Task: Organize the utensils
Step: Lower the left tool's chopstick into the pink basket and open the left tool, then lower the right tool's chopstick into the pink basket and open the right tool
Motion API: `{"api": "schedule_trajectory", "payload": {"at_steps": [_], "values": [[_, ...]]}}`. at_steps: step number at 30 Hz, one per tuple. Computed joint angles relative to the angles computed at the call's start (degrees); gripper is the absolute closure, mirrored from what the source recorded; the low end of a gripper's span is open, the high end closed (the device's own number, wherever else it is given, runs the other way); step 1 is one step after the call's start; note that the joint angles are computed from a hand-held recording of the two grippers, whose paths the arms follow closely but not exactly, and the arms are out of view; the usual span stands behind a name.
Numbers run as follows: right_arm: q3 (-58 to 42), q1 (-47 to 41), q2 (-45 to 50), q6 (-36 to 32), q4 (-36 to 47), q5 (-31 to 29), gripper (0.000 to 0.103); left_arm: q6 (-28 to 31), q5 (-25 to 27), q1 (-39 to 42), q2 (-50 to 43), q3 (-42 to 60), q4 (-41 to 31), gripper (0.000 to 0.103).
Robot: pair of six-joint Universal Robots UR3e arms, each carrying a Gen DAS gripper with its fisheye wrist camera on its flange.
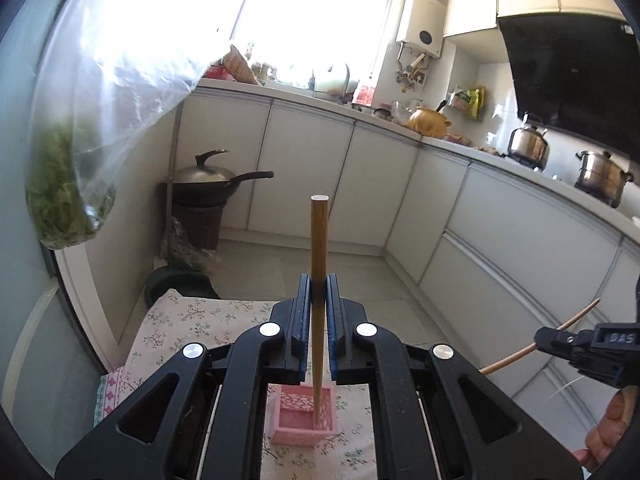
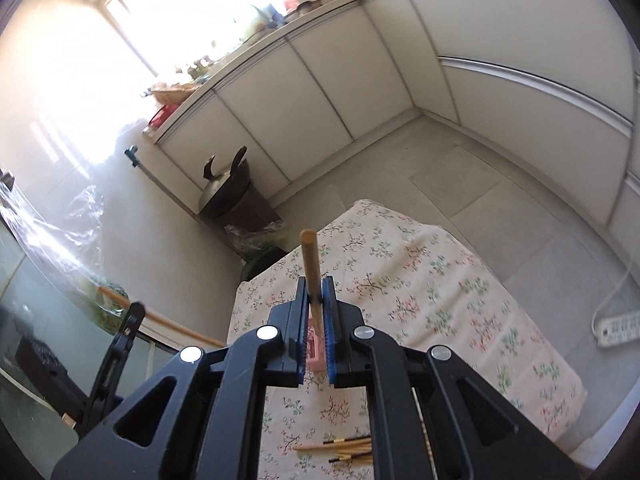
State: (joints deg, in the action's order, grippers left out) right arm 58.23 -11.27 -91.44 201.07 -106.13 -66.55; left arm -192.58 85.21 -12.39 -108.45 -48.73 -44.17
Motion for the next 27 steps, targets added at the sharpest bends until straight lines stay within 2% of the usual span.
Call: {"api": "schedule_trajectory", "payload": {"at_steps": [2, 5, 7, 12, 16, 19, 25, 27], "values": [[-1.0, 0.8, 2.2, -0.3, -1.0, -0.1, 0.096, 0.2, 1.2, -0.6, -2.9, 1.8, -0.3, 0.095], [-3.3, 2.5, 6.3, -0.5, -1.9, -0.4, 0.096, -0.6, -0.6, 0.1, -5.8, 3.0, -2.4, 0.093], [-5.0, 3.7, 8.7, -0.4, -1.9, -0.7, 0.096, -1.1, -0.2, 0.5, -6.2, 3.0, -4.6, 0.078], [-6.4, 6.2, 11.7, 0.6, -3.0, -2.0, 0.096, -2.5, -1.5, 3.1, 0.4, -2.7, -0.7, 0.075], [-9.5, 7.7, 14.1, 0.9, -2.2, -2.8, 0.096, -4.3, -2.6, 5.7, 5.6, -6.1, 0.8, 0.065], [-12.6, 9.2, 16.3, 1.1, -1.4, -4.5, 0.096, -5.4, -3.9, 7.3, 7.1, -6.7, -0.7, 0.065], [-21.6, 12.7, 23.2, 1.1, 1.9, -9.1, 0.096, -3.7, -3.0, 6.1, 6.4, -5.8, -2.4, 0.065], [-26.8, 13.1, 27.1, 0.8, 4.7, -8.2, 0.095, -3.3, -3.0, 5.7, 5.7, -5.0, -3.0, 0.065]]}}
